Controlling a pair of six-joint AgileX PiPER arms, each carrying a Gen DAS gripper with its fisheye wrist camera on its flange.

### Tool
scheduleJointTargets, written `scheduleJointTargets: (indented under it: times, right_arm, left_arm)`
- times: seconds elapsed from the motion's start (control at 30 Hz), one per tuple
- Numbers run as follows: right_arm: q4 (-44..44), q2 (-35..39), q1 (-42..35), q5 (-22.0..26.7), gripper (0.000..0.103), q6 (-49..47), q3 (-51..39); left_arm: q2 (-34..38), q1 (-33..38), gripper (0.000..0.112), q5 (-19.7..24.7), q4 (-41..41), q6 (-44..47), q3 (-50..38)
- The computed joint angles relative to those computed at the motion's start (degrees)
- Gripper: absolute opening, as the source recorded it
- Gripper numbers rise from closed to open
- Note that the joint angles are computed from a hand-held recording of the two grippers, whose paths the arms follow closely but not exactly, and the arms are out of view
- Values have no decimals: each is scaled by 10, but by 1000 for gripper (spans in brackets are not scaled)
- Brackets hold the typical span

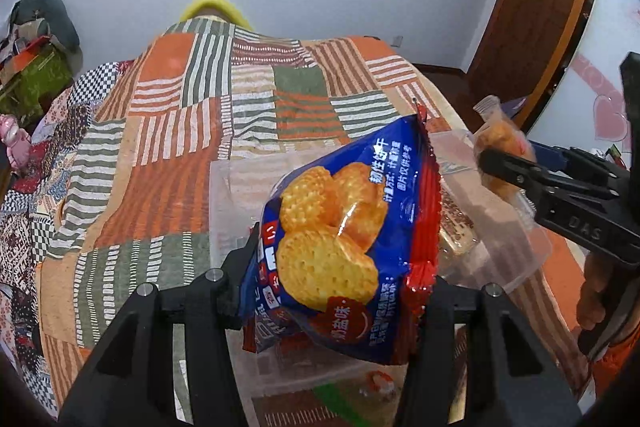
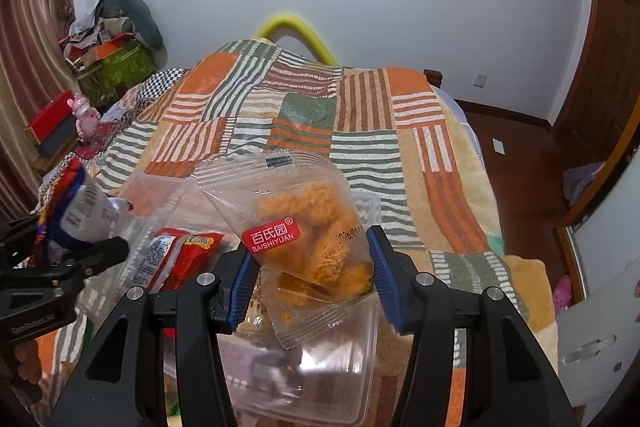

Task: Organize snacks
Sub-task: 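Drop the blue bag into the clear box while the right tool drops the BAISHIYUAN bag in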

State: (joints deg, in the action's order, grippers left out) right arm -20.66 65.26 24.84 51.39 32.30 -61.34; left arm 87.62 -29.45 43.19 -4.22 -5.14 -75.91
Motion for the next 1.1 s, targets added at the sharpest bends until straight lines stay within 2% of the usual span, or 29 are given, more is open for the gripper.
scheduleJointTargets:
  times: [0.37, 0.6, 0.73, 0.8, 0.87, 1.1]
  right_arm:
    - [29, 4, -5, -25, 49, -30, 5]
    - [81, 28, -29, -26, 49, -70, 9]
    - [90, 21, -35, -16, 52, -70, 12]
    - [58, 13, -17, 1, 53, -46, 9]
    - [31, 2, 0, 14, 59, -30, 9]
    - [7, -57, 43, 53, 64, -12, 6]
  left_arm:
    - [28, 3, 54, 10, 4, -4, -11]
    - [13, -7, 65, 8, 33, -24, -4]
    - [-11, -13, 69, 6, 44, -30, 5]
    - [-24, -15, 70, 8, 44, -32, 7]
    - [-38, -16, 70, 11, 44, -34, 10]
    - [-105, -27, 72, 29, 62, -49, 24]
